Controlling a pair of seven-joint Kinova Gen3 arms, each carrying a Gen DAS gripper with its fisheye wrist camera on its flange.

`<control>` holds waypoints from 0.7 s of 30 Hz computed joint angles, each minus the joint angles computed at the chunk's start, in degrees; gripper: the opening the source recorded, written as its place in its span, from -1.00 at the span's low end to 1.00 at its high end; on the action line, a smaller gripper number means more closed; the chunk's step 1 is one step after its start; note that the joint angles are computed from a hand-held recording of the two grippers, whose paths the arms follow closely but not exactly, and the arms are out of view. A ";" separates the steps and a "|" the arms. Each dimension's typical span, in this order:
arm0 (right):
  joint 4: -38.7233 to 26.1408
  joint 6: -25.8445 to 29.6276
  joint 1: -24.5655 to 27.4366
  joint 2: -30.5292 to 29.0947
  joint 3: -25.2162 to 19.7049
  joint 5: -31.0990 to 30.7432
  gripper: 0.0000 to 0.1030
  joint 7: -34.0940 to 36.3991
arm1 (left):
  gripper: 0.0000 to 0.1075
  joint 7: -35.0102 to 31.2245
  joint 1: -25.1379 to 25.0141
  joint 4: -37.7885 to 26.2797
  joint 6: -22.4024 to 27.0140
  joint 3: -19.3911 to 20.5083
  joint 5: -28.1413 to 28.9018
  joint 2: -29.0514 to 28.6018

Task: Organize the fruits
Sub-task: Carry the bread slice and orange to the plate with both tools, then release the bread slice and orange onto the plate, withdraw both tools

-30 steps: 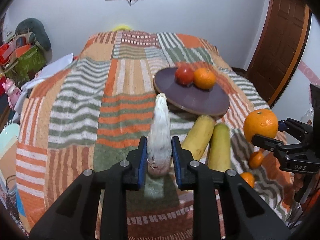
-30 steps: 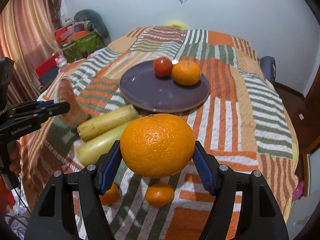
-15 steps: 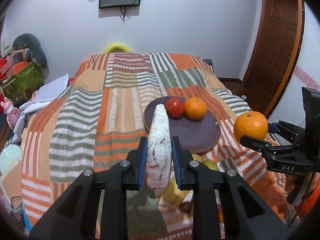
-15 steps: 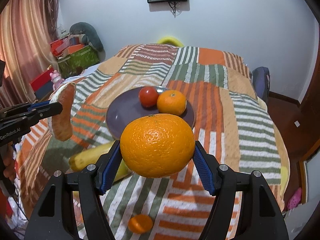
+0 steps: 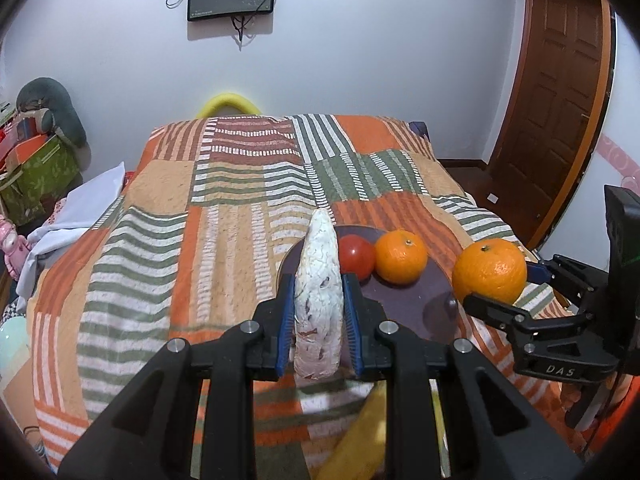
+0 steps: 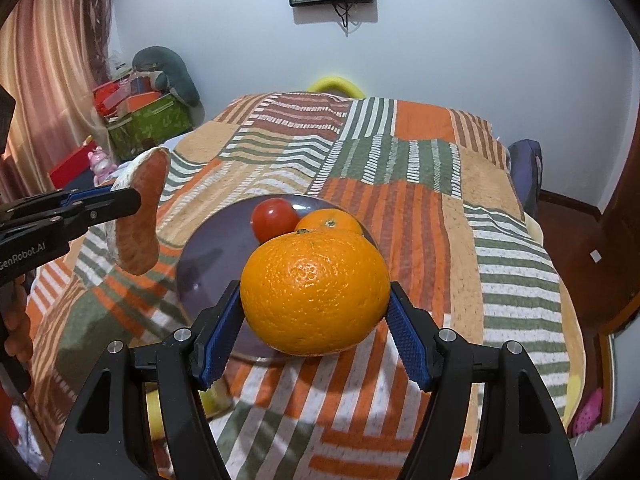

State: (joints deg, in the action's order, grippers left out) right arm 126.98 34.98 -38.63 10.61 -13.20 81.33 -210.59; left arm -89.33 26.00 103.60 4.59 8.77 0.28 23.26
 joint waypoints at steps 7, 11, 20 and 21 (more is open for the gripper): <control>-1.15 -3.42 2.75 2.80 1.51 2.70 0.29 -0.76 | -0.57 1.58 2.19 -5.97 2.88 -2.60 0.05 4.63; -2.36 -4.97 3.72 4.49 2.09 2.15 0.29 0.98 | -0.57 3.54 3.96 -9.68 5.04 -4.86 -0.46 7.30; -2.20 -5.78 4.17 4.76 2.50 4.34 0.30 -0.04 | -0.57 5.37 4.86 -15.19 7.77 -5.10 -2.04 11.10; -2.15 -5.87 4.29 4.79 2.39 4.50 0.30 -0.17 | -0.57 5.49 5.08 -15.37 7.86 -5.15 -2.26 11.26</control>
